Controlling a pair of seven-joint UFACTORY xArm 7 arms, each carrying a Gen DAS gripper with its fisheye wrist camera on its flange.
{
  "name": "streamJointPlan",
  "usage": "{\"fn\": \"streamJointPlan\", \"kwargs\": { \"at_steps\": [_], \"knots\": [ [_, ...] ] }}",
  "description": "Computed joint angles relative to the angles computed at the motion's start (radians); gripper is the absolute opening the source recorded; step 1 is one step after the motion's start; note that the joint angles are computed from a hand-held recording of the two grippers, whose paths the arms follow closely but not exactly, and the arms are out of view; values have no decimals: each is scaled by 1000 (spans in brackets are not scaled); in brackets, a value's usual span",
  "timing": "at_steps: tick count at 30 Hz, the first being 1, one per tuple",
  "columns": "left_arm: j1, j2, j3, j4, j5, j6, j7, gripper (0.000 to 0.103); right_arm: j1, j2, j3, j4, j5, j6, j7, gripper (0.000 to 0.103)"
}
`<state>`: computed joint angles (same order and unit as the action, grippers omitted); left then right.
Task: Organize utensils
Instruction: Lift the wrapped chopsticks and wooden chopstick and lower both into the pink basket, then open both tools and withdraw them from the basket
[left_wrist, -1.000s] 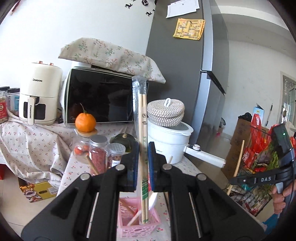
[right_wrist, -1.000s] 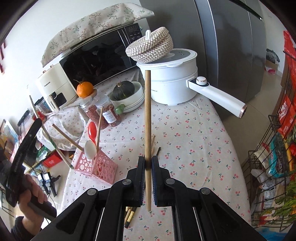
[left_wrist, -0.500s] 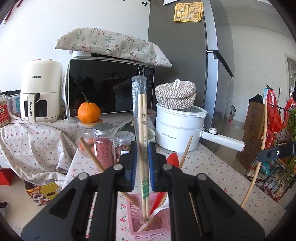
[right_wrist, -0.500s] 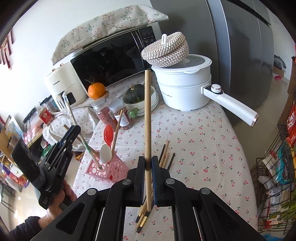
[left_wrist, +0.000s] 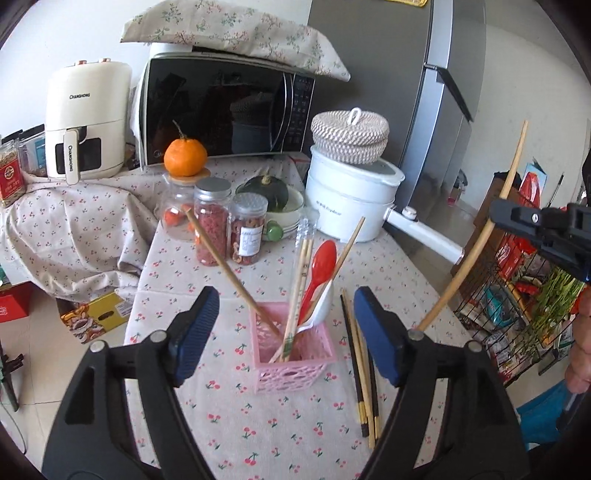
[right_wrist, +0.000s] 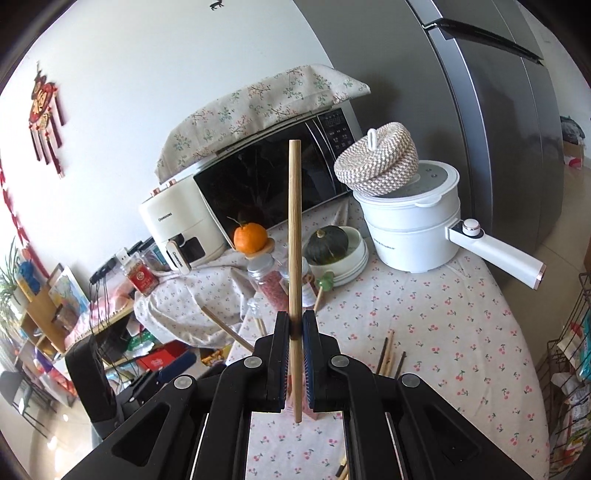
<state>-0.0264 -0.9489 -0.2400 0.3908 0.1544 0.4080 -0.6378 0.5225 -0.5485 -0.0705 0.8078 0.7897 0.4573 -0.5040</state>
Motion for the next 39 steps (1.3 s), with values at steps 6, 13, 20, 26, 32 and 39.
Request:
{"fn": "streamJointPlan", "kwargs": {
  "at_steps": [6,13,20,26,32,39],
  "knots": [
    [-62,-105,72,-62,-77,179,-3,81,85,66,8,10,111,-136,-53,7],
    [-46,-134,132,-93,-114,255,34,81,87,177,67,24,96,-232,-30,7],
    [-50,-125,139,-94,-141,262,65,81,107,251,53,42,126,-218,-42,10],
    [-49,-111,112,-84,-135,264,60,82,47,235,43,61,245,-96,-83,31],
    [-65,-87,92,-75,-132,270,51,84,-15,153,39,41,335,-43,-159,57],
    [-91,-64,70,-66,-141,255,5,88,-108,88,44,-22,152,-14,-89,68]
  ]
}}
